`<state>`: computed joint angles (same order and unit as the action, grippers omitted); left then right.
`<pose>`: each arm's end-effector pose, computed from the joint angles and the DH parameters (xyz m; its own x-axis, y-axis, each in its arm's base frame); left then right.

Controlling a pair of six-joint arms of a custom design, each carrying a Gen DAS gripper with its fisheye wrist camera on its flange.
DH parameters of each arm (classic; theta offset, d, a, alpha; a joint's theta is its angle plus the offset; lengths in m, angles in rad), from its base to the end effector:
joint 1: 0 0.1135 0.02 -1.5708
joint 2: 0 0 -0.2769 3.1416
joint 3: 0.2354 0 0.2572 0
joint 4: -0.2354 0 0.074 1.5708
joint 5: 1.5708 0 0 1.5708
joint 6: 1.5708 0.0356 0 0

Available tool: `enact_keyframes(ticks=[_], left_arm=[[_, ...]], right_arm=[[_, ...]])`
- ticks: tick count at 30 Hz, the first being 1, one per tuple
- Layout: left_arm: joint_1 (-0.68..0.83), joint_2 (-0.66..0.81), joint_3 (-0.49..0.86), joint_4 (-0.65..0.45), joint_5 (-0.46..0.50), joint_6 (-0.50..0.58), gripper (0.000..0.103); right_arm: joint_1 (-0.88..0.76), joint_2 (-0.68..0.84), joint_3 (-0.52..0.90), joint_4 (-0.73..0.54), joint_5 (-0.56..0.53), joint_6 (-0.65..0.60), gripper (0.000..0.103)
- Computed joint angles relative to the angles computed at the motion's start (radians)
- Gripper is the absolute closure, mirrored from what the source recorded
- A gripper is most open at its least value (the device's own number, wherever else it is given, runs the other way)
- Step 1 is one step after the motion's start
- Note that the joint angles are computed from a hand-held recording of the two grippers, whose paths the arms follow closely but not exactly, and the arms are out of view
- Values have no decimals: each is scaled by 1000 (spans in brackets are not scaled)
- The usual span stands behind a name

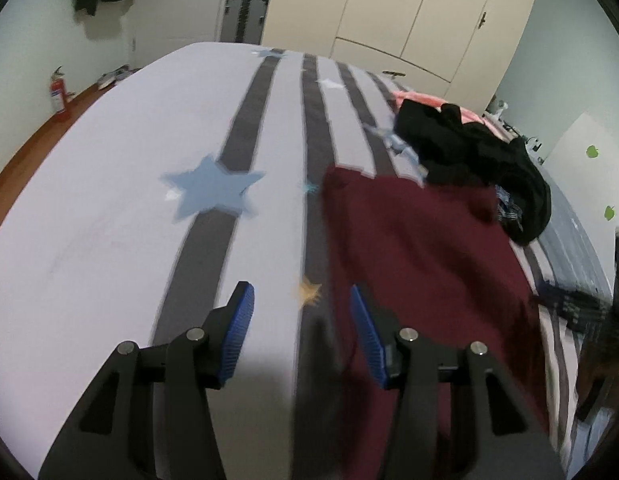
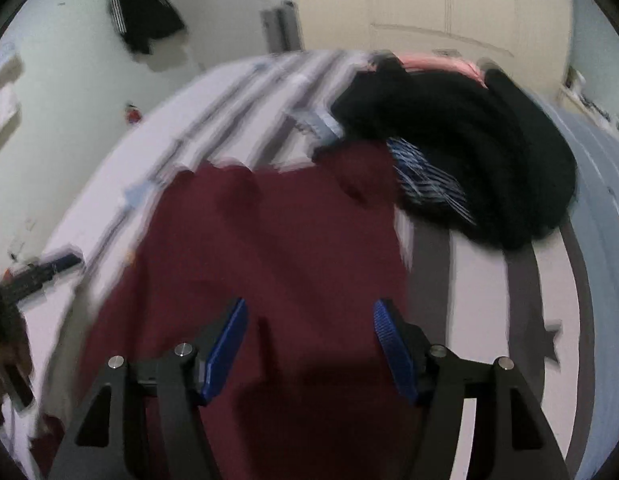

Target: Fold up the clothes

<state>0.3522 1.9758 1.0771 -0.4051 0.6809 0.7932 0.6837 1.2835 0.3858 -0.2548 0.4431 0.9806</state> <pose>0.3443 0.1027 0.1116 -0.7151 0.3271 -0.6178 0.5665 0.7890 -0.2380 0.1550 0.1066 0.1239 -0.7562 0.3521 -0.5516 0.3461 0.9306 0.1195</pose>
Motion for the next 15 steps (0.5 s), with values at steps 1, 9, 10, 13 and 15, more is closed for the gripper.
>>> enact_keyframes(ticks=[1, 9, 10, 13, 15], left_arm=[[-37, 6, 4, 31, -10, -31, 55], [-271, 113, 86, 201, -130, -150, 55], [-288, 123, 98, 201, -130, -147, 55], [-319, 144, 116, 214, -148, -126, 60], [-339, 158, 131, 223, -179, -116, 90]], right_arm=[[12, -3, -39, 15, 6, 33, 41], [-54, -51, -134, 110, 23, 9, 41], [-73, -57, -130, 119, 23, -13, 41], [-159, -54, -114, 166, 2, -99, 41], [-241, -44, -120, 226, -35, -176, 41]])
